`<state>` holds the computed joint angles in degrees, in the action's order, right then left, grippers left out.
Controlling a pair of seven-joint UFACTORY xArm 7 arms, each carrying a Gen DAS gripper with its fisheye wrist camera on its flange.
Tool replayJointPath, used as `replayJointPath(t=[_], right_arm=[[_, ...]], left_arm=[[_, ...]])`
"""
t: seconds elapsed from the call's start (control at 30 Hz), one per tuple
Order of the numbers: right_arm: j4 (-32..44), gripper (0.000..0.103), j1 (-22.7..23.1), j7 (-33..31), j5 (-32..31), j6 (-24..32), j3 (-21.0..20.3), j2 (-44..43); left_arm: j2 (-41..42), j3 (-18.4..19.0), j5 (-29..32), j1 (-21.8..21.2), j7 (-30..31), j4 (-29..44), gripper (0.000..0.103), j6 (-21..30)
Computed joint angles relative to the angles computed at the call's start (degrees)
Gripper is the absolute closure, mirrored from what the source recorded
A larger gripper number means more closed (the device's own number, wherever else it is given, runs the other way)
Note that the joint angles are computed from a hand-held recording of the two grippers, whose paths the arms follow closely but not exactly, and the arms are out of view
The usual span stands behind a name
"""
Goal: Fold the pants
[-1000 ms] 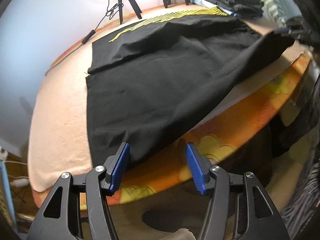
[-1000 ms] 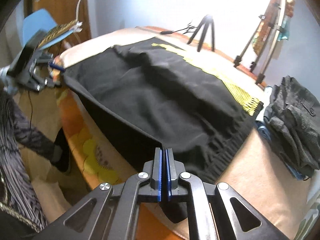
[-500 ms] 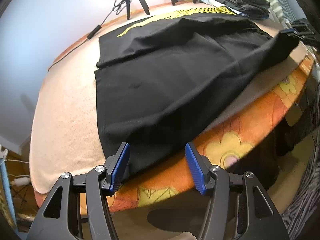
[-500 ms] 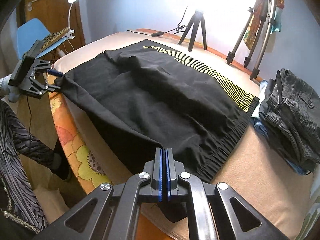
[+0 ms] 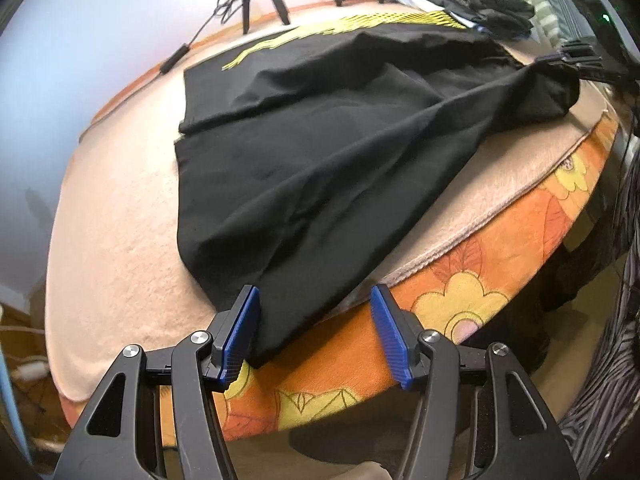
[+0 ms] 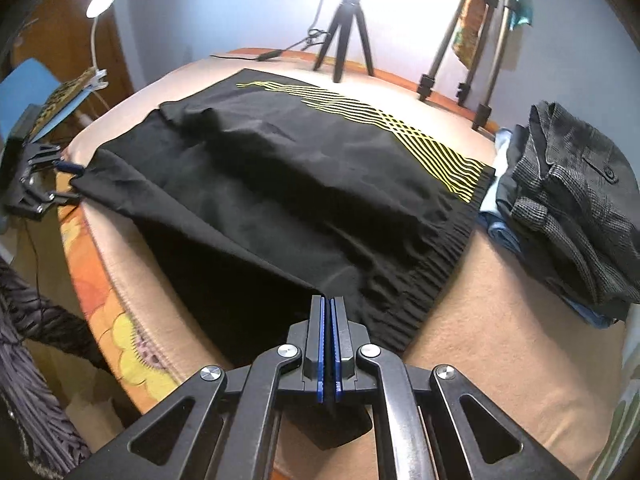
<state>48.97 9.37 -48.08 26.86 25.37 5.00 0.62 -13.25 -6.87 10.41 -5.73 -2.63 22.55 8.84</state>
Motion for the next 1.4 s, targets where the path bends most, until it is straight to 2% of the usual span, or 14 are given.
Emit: replayJointPath(t=[0.17, 0.23, 0.3, 0.33, 0.43, 0.5, 0.6, 0.83, 0.93, 1.07, 1.1, 1.23, 1.3, 1.4], right_arm=[[0.8, 0.103, 0.0, 1.4, -2.4, -0.9, 0.3, 1.5], [1.0, 0.103, -0.2, 1.3, -2.3, -0.9, 0.4, 1.7], [0.8, 0.103, -0.4, 1.2, -1.8, -1.0, 0.5, 1.5], [0.8, 0.103, -0.4, 1.1, -1.4, -0.9, 0.5, 1.4], [0.8, 0.102, -0.4, 1.6, -1.9, -1.4, 0.5, 1.6], [0.7, 0.102, -0.4, 1.9, -2.1, -1.8, 0.6, 1.6], [0.2, 0.102, -0.2, 1.7, -1.8, -2.4, 0.8, 1.0], [-3.9, 0.102, 1.0, -1.6, 1.9, -5.5, 0.2, -3.7], [-7.5, 0.102, 2.8, -4.6, 5.5, -7.9, -1.3, -8.1], [-12.2, 0.103, 6.6, -6.6, 10.9, -7.1, -4.4, -14.9], [-14.1, 0.103, 7.3, -6.6, 10.8, -7.3, -4.5, -17.0], [-18.3, 0.103, 9.9, -4.7, 7.1, -8.9, -5.1, -22.1], [-18.4, 0.103, 10.9, -4.2, 4.9, -8.3, -6.1, -22.9], [-18.0, 0.101, 11.6, -2.8, 2.3, -8.0, -7.2, -22.1]], left_arm=[[0.9, 9.6, -16.2, -9.3, 12.9, 0.8, 0.050, 0.5], [1.1, 10.0, -19.8, -10.0, 15.6, 0.9, 0.061, -0.1], [1.1, 10.4, -23.1, -10.4, 17.4, 1.3, 0.087, 0.1], [0.9, 11.4, -25.8, -11.6, 19.4, 1.3, 0.093, 0.3], [0.7, 11.2, -28.6, -11.6, 20.6, 0.7, 0.099, -1.0], [0.6, 5.6, -22.9, -6.0, 15.5, -0.1, 0.101, -2.9], [0.0, 0.8, -15.7, -1.0, 9.2, -0.8, 0.102, -5.0], [-6.6, -6.4, -5.9, 8.0, -1.7, -3.9, 0.102, -10.7], [-10.7, -3.6, -6.0, 6.3, -3.0, -5.5, 0.103, -13.1], [-15.0, -3.7, -5.9, 7.1, -3.6, -6.8, 0.103, -14.1], [-15.5, -6.0, -5.7, 9.4, -4.1, -6.9, 0.103, -14.4], [-15.2, -4.1, -5.6, 7.9, -3.8, -6.9, 0.103, -15.1], [-13.6, -5.9, -5.0, 10.0, -3.4, -6.2, 0.103, -14.5], [-10.3, -0.3, -5.4, 5.6, -1.8, -5.3, 0.103, -13.5]])
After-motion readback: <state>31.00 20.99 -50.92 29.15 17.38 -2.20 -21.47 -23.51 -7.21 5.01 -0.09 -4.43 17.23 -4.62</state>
